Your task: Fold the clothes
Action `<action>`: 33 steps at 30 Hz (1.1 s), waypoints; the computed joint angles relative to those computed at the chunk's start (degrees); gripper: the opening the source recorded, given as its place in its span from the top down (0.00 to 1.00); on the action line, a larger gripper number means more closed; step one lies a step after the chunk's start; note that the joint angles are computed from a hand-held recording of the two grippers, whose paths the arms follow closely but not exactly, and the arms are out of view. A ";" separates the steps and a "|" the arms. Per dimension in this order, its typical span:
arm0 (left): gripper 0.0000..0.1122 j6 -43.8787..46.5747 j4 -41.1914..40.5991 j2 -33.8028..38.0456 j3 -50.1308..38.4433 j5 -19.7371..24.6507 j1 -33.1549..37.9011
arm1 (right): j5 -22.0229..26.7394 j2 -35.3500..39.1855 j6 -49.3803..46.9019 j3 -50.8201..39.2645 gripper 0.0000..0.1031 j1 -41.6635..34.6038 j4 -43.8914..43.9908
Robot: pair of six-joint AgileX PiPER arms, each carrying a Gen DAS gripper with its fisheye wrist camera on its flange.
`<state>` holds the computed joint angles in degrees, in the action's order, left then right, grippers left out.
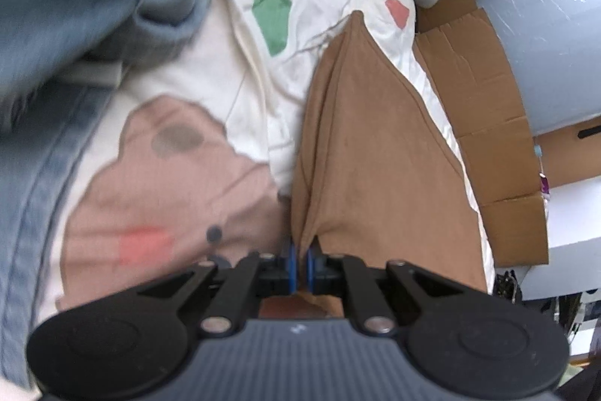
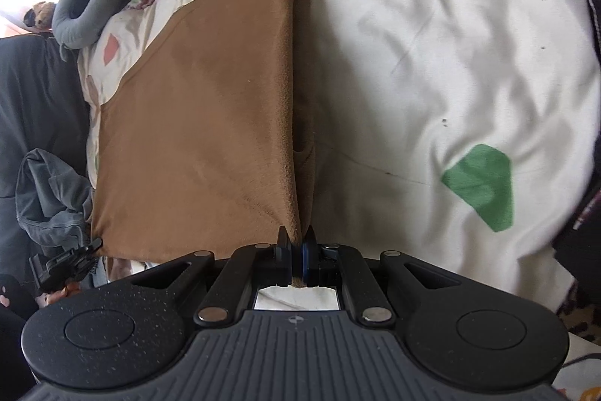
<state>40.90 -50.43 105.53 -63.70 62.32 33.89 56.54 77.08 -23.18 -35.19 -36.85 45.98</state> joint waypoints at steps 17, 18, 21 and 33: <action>0.84 11.97 -5.27 2.72 5.79 -0.62 2.21 | 3.45 1.82 10.76 -7.22 0.84 6.46 -15.14; 0.83 12.82 -5.69 3.24 5.81 -0.55 2.18 | 4.33 1.55 11.98 -8.47 0.81 6.59 -16.46; 0.83 14.88 -7.43 5.23 5.68 0.06 2.66 | 6.13 1.52 14.43 -12.58 0.81 7.63 -18.54; 0.92 15.64 -11.06 8.23 5.97 2.36 4.08 | 0.15 11.68 9.29 -21.47 0.81 22.18 -9.05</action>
